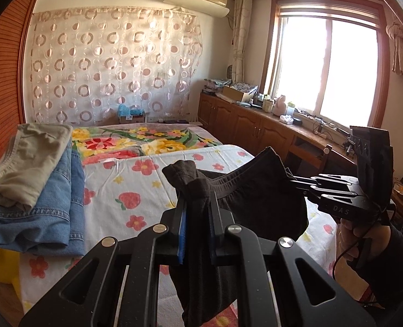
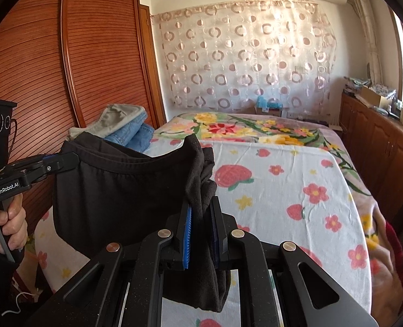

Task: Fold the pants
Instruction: 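Lift the held shorts and carry them toward the jeans stack with both tools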

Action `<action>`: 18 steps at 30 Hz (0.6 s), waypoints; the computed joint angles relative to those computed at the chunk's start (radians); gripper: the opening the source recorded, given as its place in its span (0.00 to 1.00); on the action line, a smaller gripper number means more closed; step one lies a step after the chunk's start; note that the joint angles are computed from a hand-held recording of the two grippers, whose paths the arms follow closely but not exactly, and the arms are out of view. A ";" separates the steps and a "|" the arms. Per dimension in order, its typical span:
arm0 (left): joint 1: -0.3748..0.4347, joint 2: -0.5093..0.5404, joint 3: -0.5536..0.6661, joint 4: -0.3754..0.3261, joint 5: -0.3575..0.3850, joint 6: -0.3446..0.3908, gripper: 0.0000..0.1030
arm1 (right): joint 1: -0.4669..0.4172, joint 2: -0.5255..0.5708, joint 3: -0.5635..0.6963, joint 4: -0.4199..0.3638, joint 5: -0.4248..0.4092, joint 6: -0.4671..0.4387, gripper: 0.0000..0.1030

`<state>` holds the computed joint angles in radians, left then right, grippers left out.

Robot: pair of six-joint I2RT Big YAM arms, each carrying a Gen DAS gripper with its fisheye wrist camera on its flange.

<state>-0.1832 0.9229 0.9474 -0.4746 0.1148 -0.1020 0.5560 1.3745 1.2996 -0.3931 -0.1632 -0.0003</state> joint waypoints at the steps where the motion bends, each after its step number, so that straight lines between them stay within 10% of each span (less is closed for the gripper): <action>1: -0.002 -0.003 0.001 0.001 -0.008 0.003 0.13 | -0.001 0.000 0.000 0.005 -0.002 -0.005 0.12; 18: 0.102 -0.008 -0.019 0.034 0.027 0.020 0.13 | 0.018 0.063 0.077 0.014 -0.026 -0.087 0.12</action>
